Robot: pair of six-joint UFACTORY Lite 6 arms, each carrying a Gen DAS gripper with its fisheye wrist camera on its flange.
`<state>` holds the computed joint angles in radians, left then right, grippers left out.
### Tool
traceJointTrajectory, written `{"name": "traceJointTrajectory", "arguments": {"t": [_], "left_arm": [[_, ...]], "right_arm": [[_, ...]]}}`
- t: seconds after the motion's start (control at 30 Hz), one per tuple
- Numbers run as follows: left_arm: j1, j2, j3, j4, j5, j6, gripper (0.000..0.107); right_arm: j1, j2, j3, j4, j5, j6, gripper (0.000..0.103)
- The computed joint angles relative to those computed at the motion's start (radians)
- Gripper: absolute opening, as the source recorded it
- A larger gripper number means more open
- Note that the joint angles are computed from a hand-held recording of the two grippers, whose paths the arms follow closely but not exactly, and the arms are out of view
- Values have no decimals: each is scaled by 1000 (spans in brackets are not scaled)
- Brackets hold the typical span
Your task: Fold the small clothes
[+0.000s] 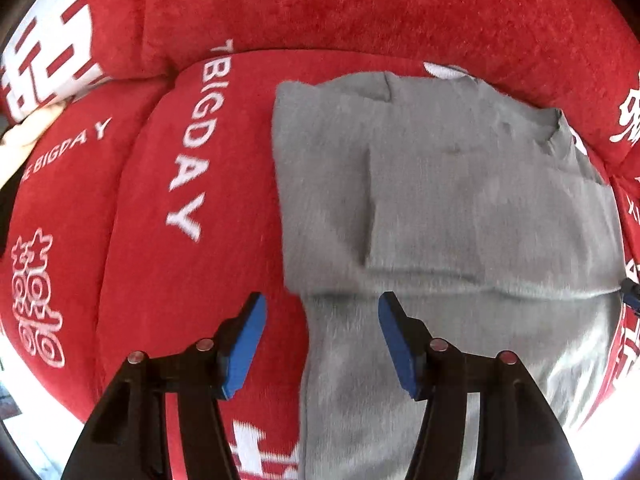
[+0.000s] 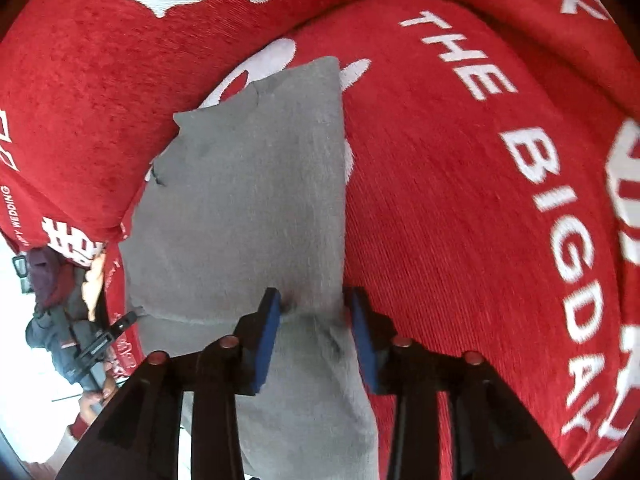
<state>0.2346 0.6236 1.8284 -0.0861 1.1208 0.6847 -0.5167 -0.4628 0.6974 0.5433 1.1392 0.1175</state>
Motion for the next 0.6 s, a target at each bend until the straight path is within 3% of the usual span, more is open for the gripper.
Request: {"name": "traceJointTrajectory", "arguments": {"t": [0.07,0.1,0.13,0.23,0.4,0.6], "left_arm": [[8,-59,-72,25,-7,-24,67],[14,-89,-108,29,-5,-32,88],[14,-115,-140,32,-16,-36,103],[-5,-216,-266,61,-47,-44,103],[24,-311,-346,68,7,3,103],[-17,-418,-470,109,17,-4,103]], "right_arm": [[67,-55,20,-54,27,90,42],[103,-78,32,-76,38,135,45],[141,-106,40,-88,51,182,47],[250,-165,48,-80,66,301,54],[516,-186,64,-96,7,513,67],[697,-125,95,-89,-70,596,68]]}}
